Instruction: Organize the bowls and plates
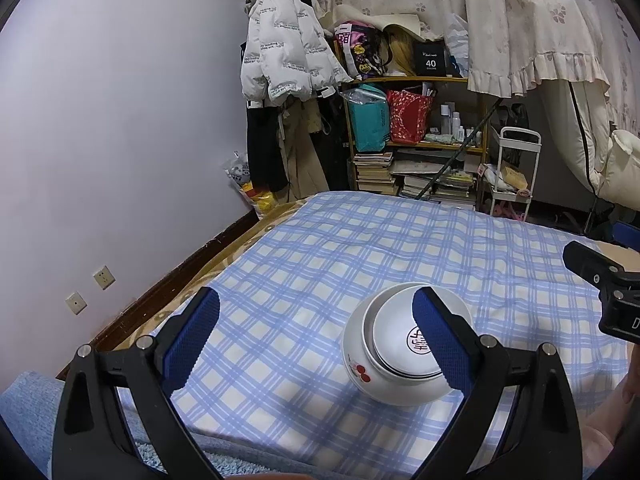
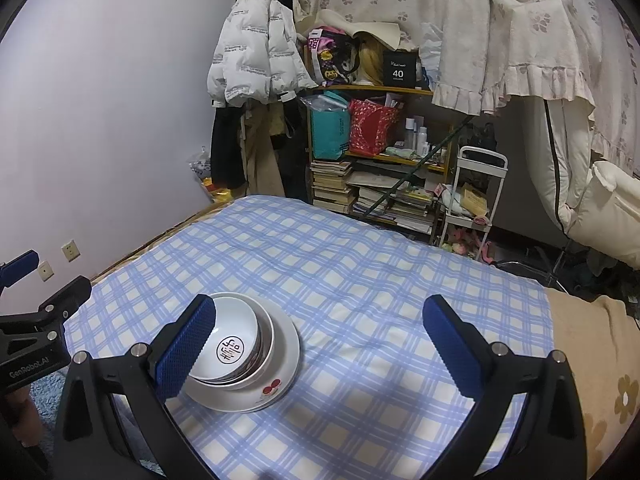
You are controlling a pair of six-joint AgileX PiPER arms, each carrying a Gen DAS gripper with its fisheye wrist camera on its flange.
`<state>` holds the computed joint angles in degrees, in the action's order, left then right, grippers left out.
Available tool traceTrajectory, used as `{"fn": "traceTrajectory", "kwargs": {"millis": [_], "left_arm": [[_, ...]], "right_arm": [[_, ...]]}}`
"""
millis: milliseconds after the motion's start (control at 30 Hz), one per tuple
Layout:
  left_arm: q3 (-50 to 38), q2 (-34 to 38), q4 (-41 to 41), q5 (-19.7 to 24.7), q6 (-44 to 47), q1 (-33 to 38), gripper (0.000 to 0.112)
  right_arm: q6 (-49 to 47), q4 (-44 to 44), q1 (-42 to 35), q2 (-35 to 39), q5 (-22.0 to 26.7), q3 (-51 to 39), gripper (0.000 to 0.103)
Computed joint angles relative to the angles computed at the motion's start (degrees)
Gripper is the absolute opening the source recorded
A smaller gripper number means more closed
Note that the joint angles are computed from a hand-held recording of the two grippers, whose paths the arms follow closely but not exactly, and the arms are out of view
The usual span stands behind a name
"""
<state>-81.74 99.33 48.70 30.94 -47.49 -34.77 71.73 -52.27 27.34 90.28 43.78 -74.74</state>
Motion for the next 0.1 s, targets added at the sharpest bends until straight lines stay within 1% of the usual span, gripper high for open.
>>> {"fn": "traceTrajectory", "kwargs": {"millis": [100], "left_arm": [[-0.1,0.06,-0.05,-0.13,0.07,-0.02,0.096]], "right_arm": [[-0.2,0.09,-0.1,0.16,0.04,-0.13,0.103]]}}
